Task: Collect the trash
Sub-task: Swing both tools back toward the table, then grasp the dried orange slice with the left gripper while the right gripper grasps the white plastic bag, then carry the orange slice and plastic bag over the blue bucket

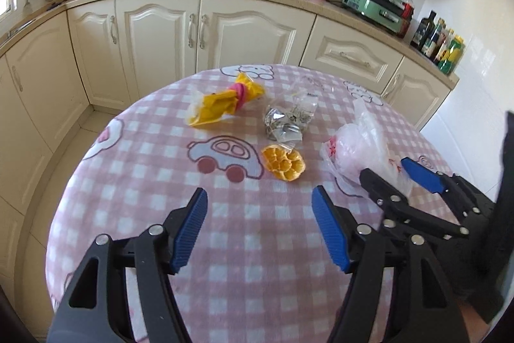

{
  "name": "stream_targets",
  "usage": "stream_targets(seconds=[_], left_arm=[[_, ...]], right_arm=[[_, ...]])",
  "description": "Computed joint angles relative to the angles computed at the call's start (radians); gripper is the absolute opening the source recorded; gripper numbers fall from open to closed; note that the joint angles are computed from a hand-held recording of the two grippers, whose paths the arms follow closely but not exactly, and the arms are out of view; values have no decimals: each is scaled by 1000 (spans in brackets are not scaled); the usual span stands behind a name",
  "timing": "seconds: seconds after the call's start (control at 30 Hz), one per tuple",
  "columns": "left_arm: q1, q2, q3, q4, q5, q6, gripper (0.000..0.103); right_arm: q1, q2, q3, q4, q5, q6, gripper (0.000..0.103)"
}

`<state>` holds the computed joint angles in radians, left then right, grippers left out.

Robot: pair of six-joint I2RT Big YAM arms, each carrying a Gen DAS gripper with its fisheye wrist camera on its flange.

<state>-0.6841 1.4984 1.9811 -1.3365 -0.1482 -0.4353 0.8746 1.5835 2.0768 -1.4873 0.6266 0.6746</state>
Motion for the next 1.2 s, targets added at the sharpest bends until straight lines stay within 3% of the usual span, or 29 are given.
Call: stream_targets(seconds=[0.03, 0.13, 0.4, 0.43, 0.47, 0.5, 0.77, 0.83, 0.9, 1.2], left_arm=[[1, 19, 14, -2, 1, 6, 66], [3, 62, 51, -16, 13, 11, 66], [-25, 178, 183, -79, -72, 70, 65], [-27, 189, 198, -89, -85, 77, 58], [-31, 194, 206, -99, -104, 81, 40], [-35, 198, 214, -106, -126, 91, 37], [-21, 75, 84, -49, -28, 72, 37], [-20, 32, 50, -43, -42, 65, 37], [-15, -25, 10, -34, -52, 50, 37], [50, -227, -115, -54, -67, -14, 37]], right_arm=[[2, -3, 0, -1, 19, 4, 41], [-1, -33, -42, 26, 39, 32, 37], [-12, -59, -67, 64, 21, 38, 36], [-14, -59, -66, 65, 18, 36, 36], [-14, -59, -66, 66, 17, 36, 36], [-14, -60, -66, 66, 19, 35, 35], [12, -67, -63, 89, 31, 24, 27], [35, -59, -43, 98, 45, 9, 18], [59, -47, -18, 104, 54, -6, 1], [180, 72, 194, 70, 63, -42, 1]])
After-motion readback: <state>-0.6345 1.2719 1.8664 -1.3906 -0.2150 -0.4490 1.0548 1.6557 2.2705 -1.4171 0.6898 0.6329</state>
